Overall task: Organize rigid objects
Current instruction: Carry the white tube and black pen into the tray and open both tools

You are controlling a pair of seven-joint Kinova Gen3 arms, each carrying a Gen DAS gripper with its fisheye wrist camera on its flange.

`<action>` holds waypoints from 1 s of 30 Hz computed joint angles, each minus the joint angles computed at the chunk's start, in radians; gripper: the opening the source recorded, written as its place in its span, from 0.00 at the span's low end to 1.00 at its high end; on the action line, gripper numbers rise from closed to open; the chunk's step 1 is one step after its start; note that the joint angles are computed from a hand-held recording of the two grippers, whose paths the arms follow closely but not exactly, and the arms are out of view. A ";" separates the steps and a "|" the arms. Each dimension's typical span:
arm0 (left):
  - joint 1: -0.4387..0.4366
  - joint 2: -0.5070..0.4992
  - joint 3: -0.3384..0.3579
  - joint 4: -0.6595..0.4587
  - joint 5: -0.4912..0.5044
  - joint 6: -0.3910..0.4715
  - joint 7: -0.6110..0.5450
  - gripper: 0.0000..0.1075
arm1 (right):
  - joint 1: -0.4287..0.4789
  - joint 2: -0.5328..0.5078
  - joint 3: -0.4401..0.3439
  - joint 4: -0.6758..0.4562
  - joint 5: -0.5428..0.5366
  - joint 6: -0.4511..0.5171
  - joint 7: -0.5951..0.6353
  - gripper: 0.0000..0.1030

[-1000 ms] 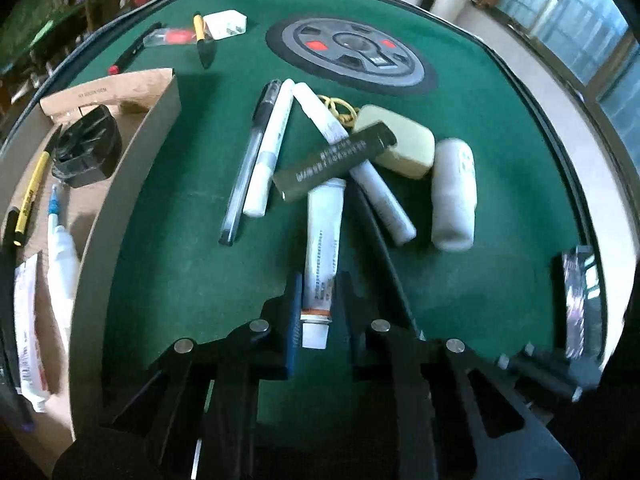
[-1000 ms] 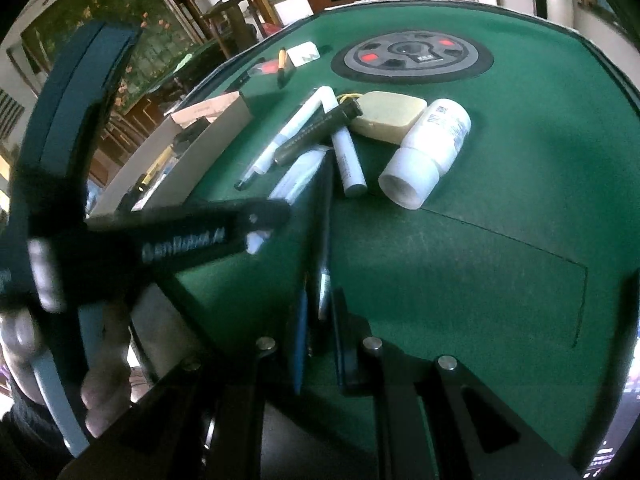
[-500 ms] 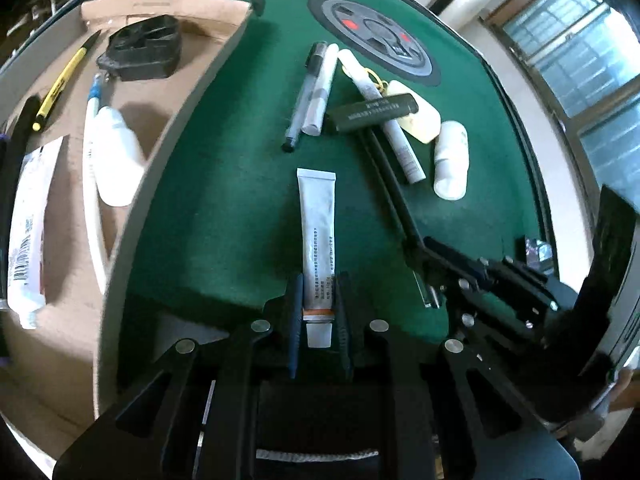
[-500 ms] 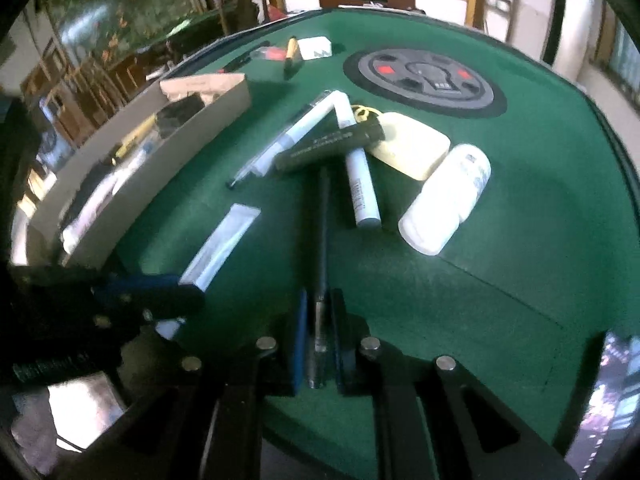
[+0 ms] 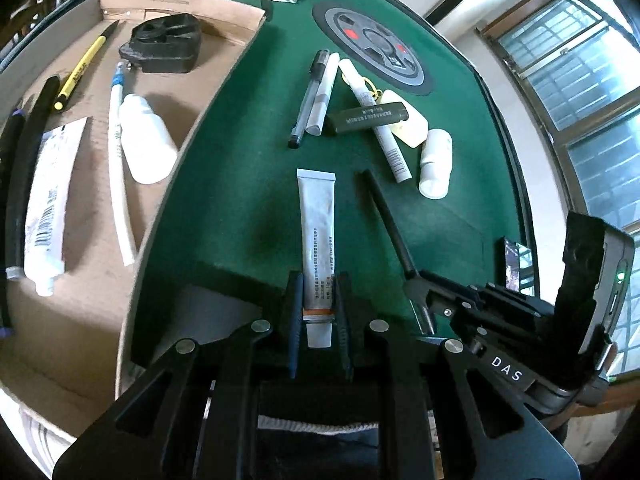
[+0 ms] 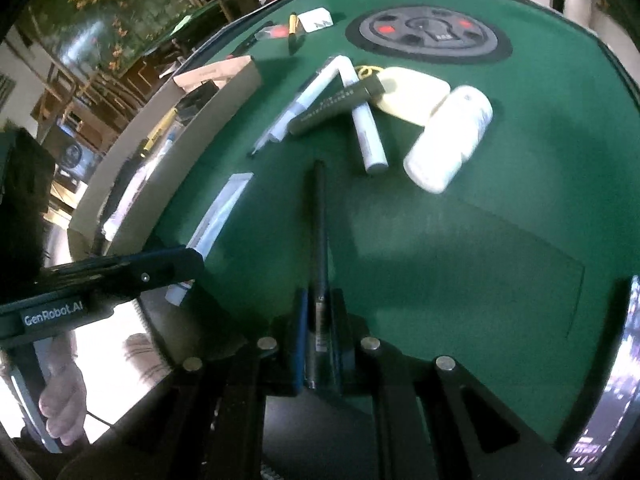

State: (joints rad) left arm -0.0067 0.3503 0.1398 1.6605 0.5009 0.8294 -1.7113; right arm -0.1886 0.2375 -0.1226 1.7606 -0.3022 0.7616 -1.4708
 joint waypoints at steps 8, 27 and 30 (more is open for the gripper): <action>-0.005 -0.055 -0.009 0.055 0.014 -0.025 0.005 0.14 | -0.085 -0.065 0.019 0.053 0.132 -0.058 -0.174 0.09; -0.109 -0.195 -0.086 0.146 0.148 -0.016 -0.119 0.14 | -0.169 -0.098 -0.035 0.045 0.193 -0.244 -0.312 0.09; -0.134 -0.207 -0.105 0.146 0.171 -0.005 -0.140 0.14 | -0.183 -0.065 -0.046 0.013 0.180 -0.250 -0.302 0.09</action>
State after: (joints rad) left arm -0.1411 0.1432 0.0349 1.8066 0.6721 0.8248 -1.8509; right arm -0.3720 0.1730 -0.1684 1.7736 -0.1221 0.5112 -1.7728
